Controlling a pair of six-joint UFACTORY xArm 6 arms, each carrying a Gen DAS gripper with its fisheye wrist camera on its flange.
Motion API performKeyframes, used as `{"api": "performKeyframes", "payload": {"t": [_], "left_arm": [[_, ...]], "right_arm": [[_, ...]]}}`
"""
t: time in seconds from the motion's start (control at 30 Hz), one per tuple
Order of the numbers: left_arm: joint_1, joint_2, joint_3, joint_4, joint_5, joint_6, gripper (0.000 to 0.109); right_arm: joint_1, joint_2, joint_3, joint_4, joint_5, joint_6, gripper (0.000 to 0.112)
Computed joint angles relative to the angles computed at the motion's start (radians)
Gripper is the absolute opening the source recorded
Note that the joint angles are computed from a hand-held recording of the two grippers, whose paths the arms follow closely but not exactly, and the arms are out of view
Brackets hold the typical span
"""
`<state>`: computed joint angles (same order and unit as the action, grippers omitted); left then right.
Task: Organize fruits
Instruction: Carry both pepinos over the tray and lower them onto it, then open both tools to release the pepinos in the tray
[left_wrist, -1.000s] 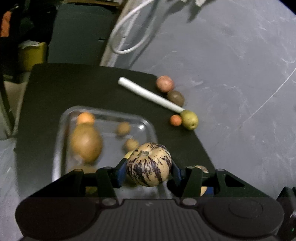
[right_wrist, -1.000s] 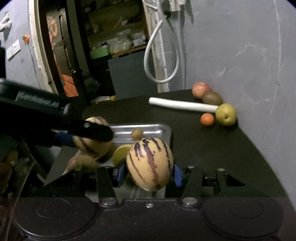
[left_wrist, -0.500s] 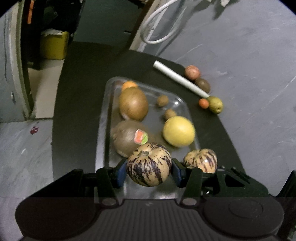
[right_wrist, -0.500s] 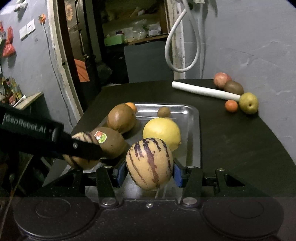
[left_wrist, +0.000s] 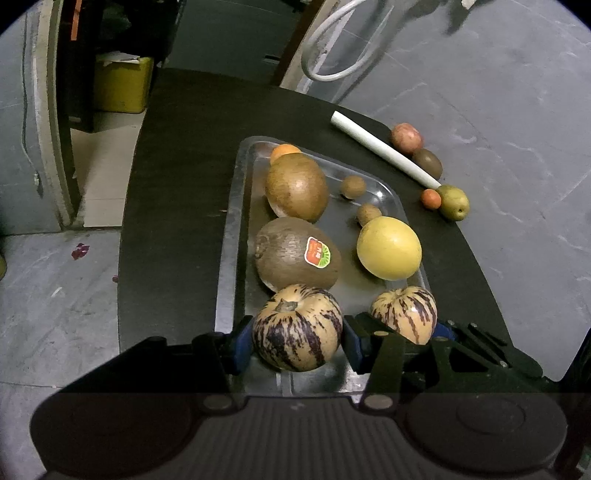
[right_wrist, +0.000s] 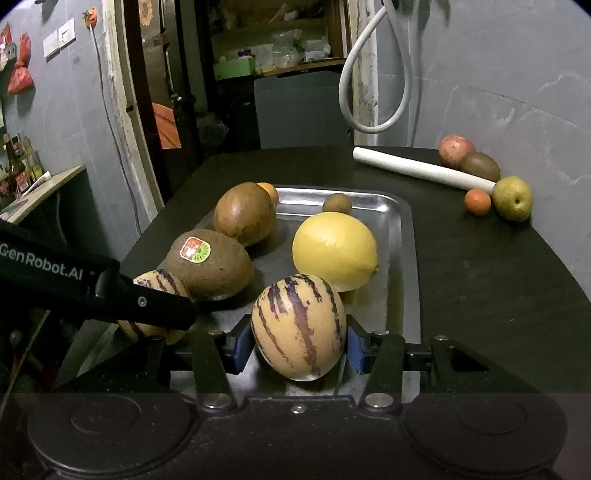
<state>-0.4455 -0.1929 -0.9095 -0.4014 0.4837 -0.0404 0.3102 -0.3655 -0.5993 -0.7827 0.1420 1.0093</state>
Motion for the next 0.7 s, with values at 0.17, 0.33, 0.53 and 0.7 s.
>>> {"api": "performKeyframes", "payload": {"t": [0.17, 0.33, 0.53, 0.7], "left_arm": [[0.0, 0.003, 0.003, 0.009, -0.005, -0.011, 0.054], [-0.002, 0.005, 0.002, 0.017, -0.004, -0.019, 0.054], [-0.001, 0.002, -0.005, 0.036, 0.019, -0.04, 0.054], [-0.005, -0.008, -0.007, 0.045, 0.032, -0.049, 0.064]], "right_arm": [[0.0, 0.007, -0.003, -0.025, -0.005, 0.017, 0.051], [0.0, 0.008, -0.004, -0.026, -0.004, 0.017, 0.052], [0.007, 0.004, -0.001, 0.047, 0.0, -0.049, 0.053], [0.009, -0.018, 0.004, 0.044, 0.006, -0.062, 0.059]]}}
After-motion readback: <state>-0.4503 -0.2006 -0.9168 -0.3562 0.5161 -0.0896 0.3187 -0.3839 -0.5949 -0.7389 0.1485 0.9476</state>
